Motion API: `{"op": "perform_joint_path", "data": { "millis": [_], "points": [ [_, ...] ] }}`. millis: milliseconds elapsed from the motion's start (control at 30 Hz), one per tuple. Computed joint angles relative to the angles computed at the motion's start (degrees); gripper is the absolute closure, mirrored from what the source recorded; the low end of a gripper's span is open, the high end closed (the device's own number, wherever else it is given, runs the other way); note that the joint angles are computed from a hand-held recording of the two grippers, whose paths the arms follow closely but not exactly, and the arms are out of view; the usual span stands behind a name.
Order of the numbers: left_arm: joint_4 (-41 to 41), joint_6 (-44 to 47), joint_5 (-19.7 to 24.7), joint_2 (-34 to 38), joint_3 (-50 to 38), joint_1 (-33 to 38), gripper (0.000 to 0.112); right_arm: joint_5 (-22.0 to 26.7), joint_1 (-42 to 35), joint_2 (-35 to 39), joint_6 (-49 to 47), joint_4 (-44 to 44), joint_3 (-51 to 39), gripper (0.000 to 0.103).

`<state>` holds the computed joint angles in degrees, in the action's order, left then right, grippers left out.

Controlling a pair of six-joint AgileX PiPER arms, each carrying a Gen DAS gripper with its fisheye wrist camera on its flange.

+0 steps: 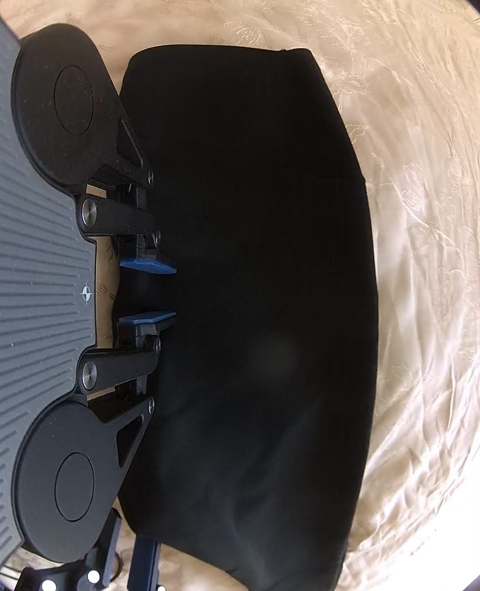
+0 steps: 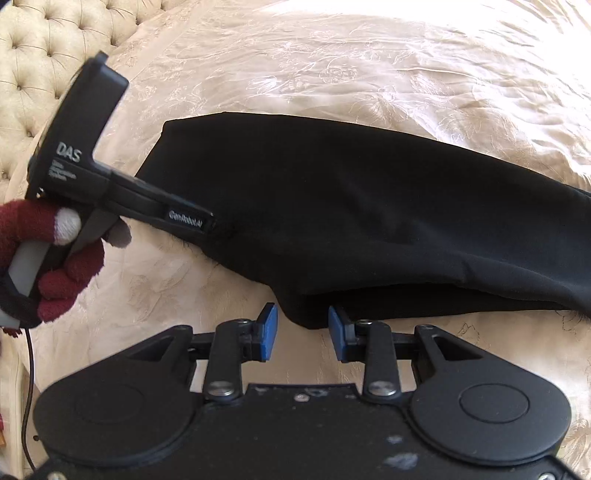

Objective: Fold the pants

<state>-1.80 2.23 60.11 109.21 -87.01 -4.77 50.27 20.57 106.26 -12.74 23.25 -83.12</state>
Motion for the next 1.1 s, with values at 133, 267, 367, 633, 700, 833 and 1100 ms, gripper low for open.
{"op": "perform_joint_path", "data": {
  "millis": [133,267,367,633,700,833,1100],
  "points": [
    [-0.8,-0.1,0.4,0.6,-0.8,0.6,0.090,-2.7,1.8,1.5,0.8,-2.0,-0.9,0.069],
    [-1.0,-0.1,0.7,0.6,-1.1,1.3,0.090,3.8,0.3,4.6,-1.4,2.5,-5.7,0.096],
    [-0.9,0.2,1.0,0.2,-0.9,1.0,0.090,8.7,-0.8,6.5,1.8,4.0,-6.1,0.097],
    [-0.6,-0.8,0.0,-5.6,0.4,-4.5,0.090,5.3,-2.9,-2.1,3.6,3.5,2.5,0.087],
    [-3.1,0.8,-0.7,-7.1,1.4,-6.1,0.090,0.3,-3.2,-6.5,4.4,1.5,6.2,0.087],
    [-6.0,6.0,-2.1,-7.8,2.9,-10.6,0.090,-6.7,-2.4,-8.5,13.2,-8.8,8.5,0.087],
    [-0.7,5.9,-4.7,-0.6,1.6,-16.4,0.090,-5.0,-2.4,4.1,17.0,-20.3,1.2,0.092]
  ]
}}
